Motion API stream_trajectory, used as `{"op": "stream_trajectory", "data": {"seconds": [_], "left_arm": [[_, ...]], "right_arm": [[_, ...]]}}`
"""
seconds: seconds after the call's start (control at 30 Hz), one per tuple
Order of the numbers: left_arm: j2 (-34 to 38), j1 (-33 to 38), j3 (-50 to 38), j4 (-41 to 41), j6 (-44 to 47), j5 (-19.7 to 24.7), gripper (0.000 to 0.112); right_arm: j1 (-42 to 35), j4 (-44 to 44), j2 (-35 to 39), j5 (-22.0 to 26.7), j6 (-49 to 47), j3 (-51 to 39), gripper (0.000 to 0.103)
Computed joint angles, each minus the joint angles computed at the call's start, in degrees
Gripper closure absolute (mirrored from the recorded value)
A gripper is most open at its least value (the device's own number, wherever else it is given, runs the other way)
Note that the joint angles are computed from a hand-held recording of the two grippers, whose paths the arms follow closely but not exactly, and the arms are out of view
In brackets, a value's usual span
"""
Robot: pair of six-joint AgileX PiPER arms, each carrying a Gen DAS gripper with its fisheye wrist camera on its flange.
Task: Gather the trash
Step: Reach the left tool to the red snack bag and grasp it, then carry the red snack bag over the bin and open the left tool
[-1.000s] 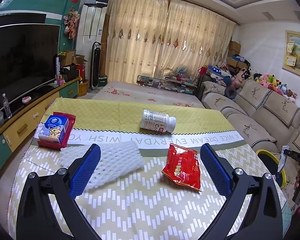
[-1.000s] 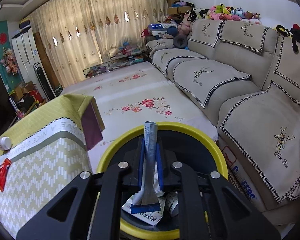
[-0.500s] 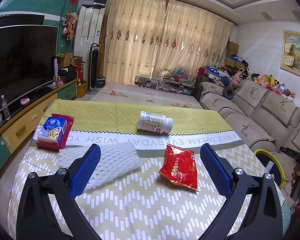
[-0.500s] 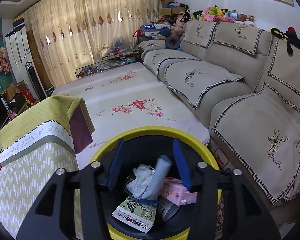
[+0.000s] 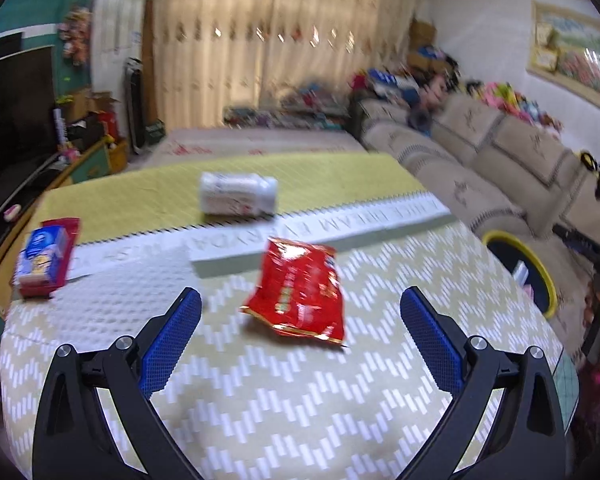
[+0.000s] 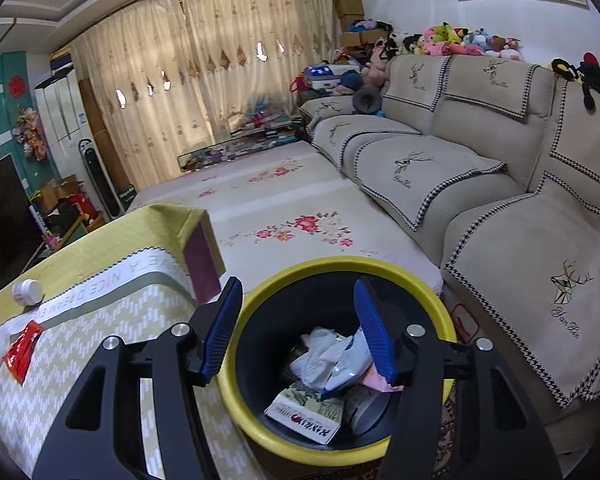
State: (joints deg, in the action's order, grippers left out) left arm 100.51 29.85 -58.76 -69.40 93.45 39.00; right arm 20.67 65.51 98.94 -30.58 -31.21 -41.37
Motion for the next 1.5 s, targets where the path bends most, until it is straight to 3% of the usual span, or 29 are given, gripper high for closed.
{"op": "stream_trajectory", "data": {"seconds": [0.4,0.77,0.97,1.03,1.13,1.3,1.5], "left_arm": [[11.5,-12.8,-14.8,28.4,-26.2,-7.1,0.014],[19.5,-15.6,-24.5,40.0,-38.8,-4.8,0.017],[18.6,-15.4,-23.7,37.8,-35.3,-4.5,0.043],[17.5,-15.3,-22.1,36.1,-32.5,-4.2,0.06],[15.6,-15.5,-19.7,34.7,-28.7,-3.8,0.074],[12.4,-16.6,-15.9,33.5,-25.7,-3.6,0.083],[8.6,-18.8,-13.4,33.2,-25.7,-2.1,0.083]], "right_arm": [[-0.7,-6.9,-0.8,2.6,6.6,1.5,0.047],[-2.3,-10.4,0.5,4.7,9.3,0.4,0.047],[-2.4,-12.5,1.5,5.3,11.3,-0.2,0.047],[-2.4,-13.1,1.6,5.4,12.1,-0.3,0.047],[-2.5,-14.4,1.7,5.7,13.5,-0.1,0.047],[-2.9,-16.0,1.1,5.5,15.5,0.9,0.047],[-3.7,-18.3,-1.1,5.1,17.9,3.0,0.047]]}}
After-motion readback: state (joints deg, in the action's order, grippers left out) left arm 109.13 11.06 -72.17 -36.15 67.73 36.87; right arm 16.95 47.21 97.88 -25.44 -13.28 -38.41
